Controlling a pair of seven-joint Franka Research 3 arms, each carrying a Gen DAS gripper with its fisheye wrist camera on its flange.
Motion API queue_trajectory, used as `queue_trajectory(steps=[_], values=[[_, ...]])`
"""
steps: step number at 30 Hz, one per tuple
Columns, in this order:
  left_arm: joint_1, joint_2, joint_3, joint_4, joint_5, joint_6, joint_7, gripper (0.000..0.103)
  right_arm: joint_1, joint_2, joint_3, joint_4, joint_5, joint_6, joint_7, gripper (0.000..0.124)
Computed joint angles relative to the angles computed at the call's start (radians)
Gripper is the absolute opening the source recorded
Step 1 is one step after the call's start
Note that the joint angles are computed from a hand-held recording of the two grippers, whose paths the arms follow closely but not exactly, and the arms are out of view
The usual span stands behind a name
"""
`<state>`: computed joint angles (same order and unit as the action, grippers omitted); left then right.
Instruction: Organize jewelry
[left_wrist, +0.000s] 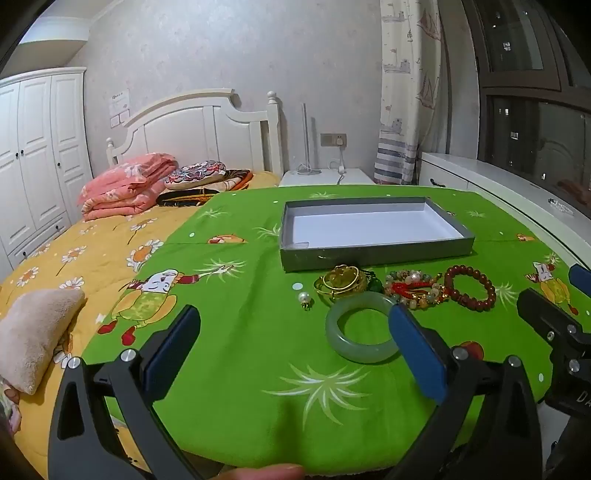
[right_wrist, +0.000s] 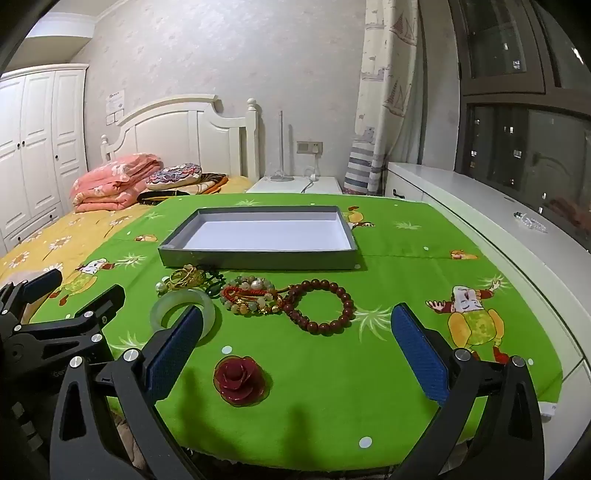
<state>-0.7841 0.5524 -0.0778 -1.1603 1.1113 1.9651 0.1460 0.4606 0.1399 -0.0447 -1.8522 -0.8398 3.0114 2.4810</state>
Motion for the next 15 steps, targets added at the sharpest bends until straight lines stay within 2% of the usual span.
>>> queue_trajectory(steps=[8, 15], values=[[0.007, -0.019, -0.001, -0.03, 0.002, 0.021, -0.008, 0.099, 0.005, 0.005, -0.005, 0.004, -0.017, -0.001, 0.017, 0.096], [0.001, 0.003, -0.001, 0.008, 0.001, 0.006, 0.0, 0.099, 0.005, 0.003, -0.002, 0.003, -0.023, -0.002, 0.023, 0.096]])
